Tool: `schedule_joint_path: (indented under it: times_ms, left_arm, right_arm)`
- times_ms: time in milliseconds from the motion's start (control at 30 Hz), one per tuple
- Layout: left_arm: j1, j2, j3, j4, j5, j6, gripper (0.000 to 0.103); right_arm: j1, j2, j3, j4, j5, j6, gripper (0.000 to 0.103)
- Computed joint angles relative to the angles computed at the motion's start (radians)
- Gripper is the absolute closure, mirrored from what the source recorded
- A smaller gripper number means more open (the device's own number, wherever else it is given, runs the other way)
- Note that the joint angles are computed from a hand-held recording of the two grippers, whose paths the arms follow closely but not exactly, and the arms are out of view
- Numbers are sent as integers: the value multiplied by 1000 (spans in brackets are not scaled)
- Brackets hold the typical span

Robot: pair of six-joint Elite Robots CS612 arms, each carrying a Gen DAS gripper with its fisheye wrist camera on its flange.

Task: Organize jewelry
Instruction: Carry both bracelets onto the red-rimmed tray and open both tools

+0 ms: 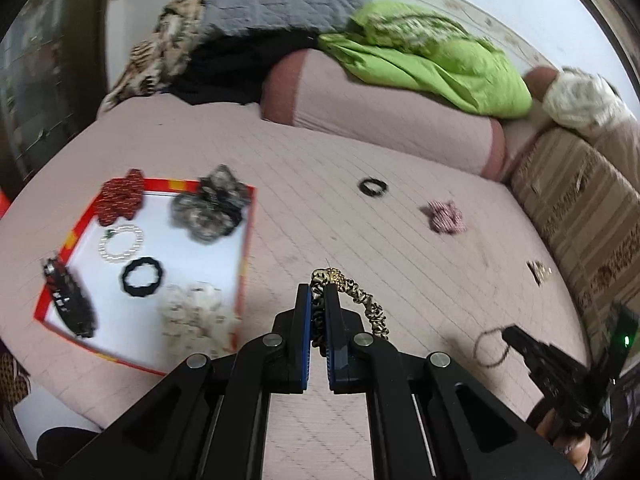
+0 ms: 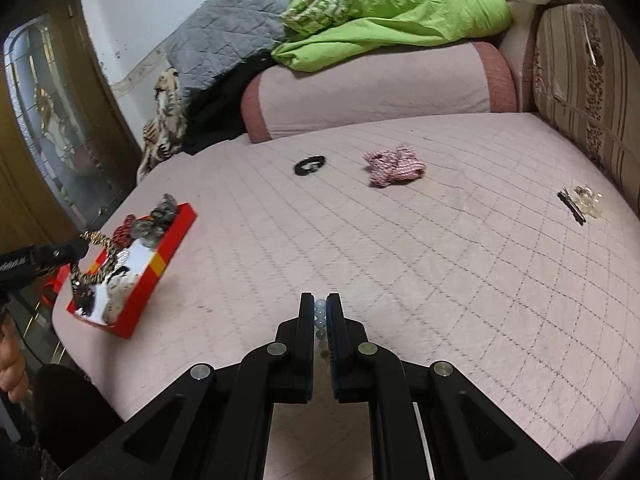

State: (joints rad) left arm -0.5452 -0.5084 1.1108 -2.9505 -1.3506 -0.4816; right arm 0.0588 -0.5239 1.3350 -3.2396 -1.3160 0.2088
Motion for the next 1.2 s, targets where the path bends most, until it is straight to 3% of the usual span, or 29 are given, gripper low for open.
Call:
schedule_joint_path:
  times_ms: [200, 400, 633, 767, 933, 1200]
  left_arm:
    - [23, -37, 73, -40, 100, -52, 97]
    - [56, -55, 120, -11, 178, -130, 97]
    - [97, -54, 146, 4, 129, -205, 97]
    - [105, -38, 135, 15, 90, -216, 97]
    - [109, -20, 112, 52, 86, -219, 97]
    - [115, 10, 65, 163, 113, -224, 97]
  right_arm:
    - [15, -11, -11, 24, 57, -21, 96]
    - [46, -13, -65, 85, 101, -104, 96]
    - [88, 10, -185, 203, 164, -189, 96]
    - [115, 39, -277, 287, 193, -224, 96]
    - [151, 85, -391, 367, 179, -287, 96]
    - [206, 217, -674, 591, 135, -328, 96]
